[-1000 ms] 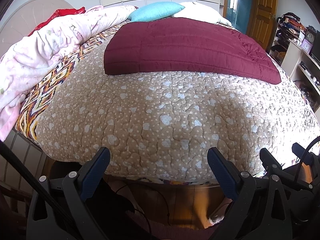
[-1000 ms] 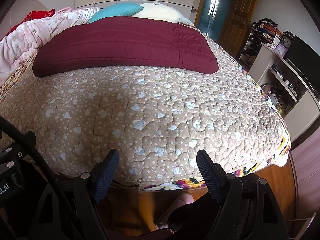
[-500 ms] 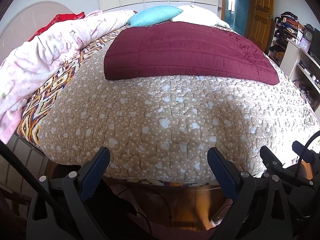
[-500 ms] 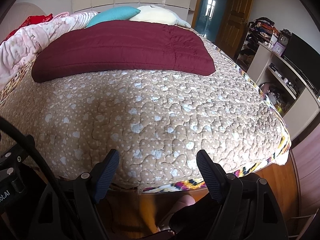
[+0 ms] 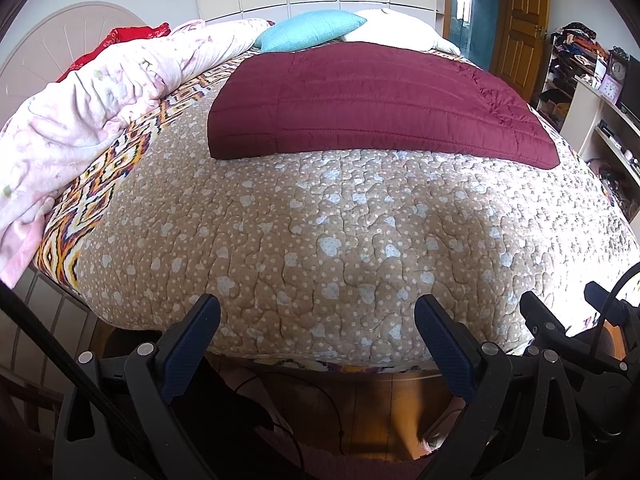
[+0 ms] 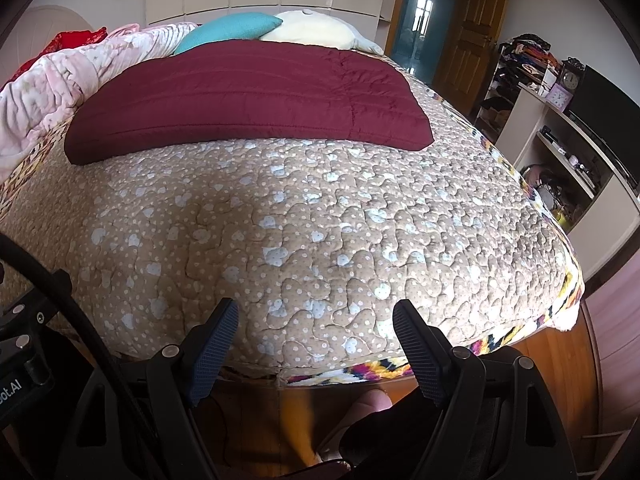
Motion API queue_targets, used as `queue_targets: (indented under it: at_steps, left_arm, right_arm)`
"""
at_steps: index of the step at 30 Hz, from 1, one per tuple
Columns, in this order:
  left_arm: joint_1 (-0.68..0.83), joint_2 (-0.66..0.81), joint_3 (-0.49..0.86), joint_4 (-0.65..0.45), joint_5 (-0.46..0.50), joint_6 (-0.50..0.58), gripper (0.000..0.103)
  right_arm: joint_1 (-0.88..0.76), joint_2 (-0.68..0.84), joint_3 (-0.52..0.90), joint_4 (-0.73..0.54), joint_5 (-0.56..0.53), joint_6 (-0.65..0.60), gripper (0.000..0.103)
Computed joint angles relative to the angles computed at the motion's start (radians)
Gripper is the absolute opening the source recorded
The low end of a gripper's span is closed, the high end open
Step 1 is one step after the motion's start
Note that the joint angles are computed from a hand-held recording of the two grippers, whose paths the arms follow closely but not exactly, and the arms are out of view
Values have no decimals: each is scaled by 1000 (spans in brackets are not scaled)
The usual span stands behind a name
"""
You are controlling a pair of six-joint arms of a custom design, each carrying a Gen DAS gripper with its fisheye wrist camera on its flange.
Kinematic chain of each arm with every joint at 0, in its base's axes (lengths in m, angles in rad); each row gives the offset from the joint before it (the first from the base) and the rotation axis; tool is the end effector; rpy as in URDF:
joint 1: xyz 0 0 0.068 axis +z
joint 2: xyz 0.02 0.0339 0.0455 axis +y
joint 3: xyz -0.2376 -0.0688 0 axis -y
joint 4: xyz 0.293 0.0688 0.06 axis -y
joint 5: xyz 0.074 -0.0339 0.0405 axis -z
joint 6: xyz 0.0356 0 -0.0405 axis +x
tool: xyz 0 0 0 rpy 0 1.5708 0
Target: Fold large clothes
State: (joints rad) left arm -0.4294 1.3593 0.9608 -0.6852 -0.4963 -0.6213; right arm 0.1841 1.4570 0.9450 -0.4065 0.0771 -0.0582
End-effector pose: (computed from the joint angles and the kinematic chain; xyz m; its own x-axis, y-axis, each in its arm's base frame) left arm 0.2914 -0.1148 0.1944 -0.7485 -0.2203 -0.6255 -0.3348 0.9397 0.0697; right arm 0.3390 0.0603 0.1713 -0.7720 -0.2027 -0.6024 -0.1818 0.9786 -0.0964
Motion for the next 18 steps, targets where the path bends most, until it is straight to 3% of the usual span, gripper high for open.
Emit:
queue_targets:
  at_steps: [18]
  left_arm:
    - [8, -5, -11, 10, 6, 13, 97]
  right_arm:
    - [-11, 13, 6, 0, -18, -11, 83]
